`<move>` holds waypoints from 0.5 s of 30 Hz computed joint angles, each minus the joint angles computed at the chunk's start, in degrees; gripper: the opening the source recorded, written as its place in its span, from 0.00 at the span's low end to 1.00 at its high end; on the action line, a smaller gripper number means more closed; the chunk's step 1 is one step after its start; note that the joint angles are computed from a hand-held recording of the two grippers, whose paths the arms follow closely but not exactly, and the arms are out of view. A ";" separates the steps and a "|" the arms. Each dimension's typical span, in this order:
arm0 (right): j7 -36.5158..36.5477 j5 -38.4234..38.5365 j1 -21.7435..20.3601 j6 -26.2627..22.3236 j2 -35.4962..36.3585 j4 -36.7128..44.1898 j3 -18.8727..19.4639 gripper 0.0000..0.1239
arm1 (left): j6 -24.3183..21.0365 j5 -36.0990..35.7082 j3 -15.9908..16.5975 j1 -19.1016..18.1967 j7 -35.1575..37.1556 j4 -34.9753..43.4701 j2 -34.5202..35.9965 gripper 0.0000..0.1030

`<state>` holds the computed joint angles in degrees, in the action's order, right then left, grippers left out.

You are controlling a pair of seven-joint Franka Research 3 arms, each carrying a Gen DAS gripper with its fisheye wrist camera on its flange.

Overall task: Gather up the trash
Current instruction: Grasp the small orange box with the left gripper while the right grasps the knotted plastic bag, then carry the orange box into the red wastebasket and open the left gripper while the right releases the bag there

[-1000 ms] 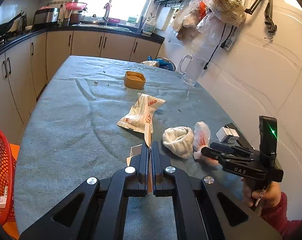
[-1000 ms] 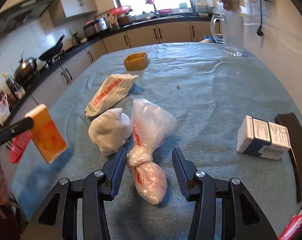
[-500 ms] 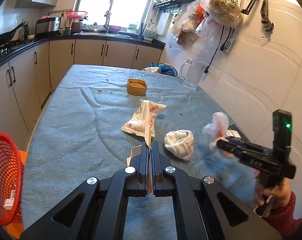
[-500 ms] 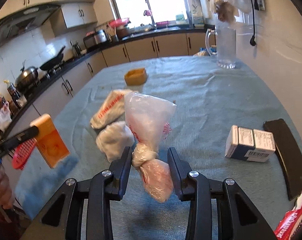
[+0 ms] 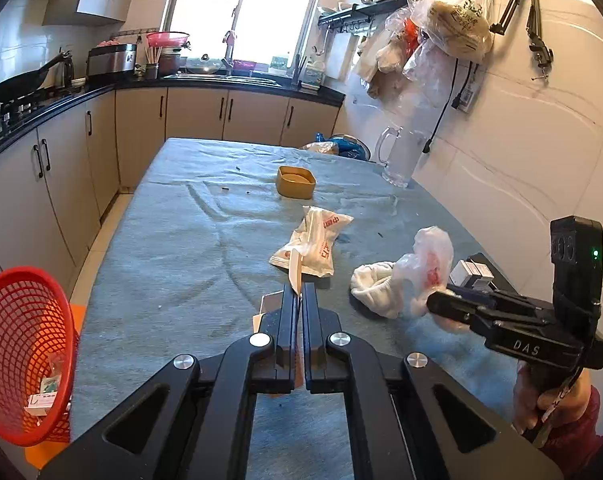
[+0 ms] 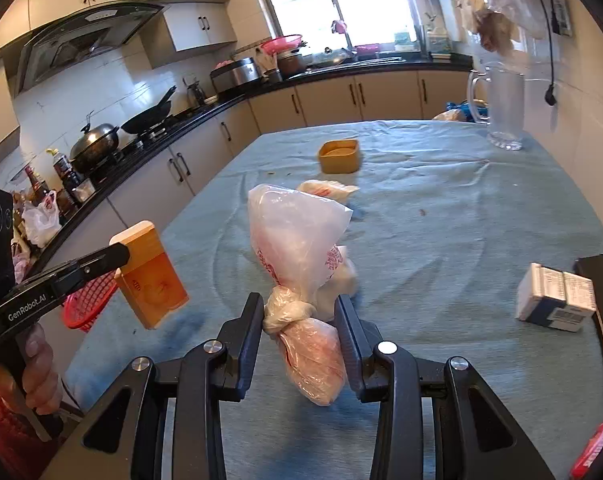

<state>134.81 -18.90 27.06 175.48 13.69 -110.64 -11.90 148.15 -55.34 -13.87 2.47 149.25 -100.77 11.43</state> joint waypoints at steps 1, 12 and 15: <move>-0.59 0.59 -0.35 -0.09 0.23 0.29 0.62 0.32 | -0.13 -0.46 -0.02 0.20 0.31 -0.06 -0.13 0.02; -9.99 8.95 -2.05 -1.71 3.33 4.41 5.28 0.32 | -0.31 -3.48 0.88 1.04 1.73 -0.60 -1.18 0.02; -12.39 11.25 -2.29 -2.03 3.94 5.32 6.14 0.32 | -0.17 -3.97 1.28 1.15 1.92 -0.82 -1.48 0.02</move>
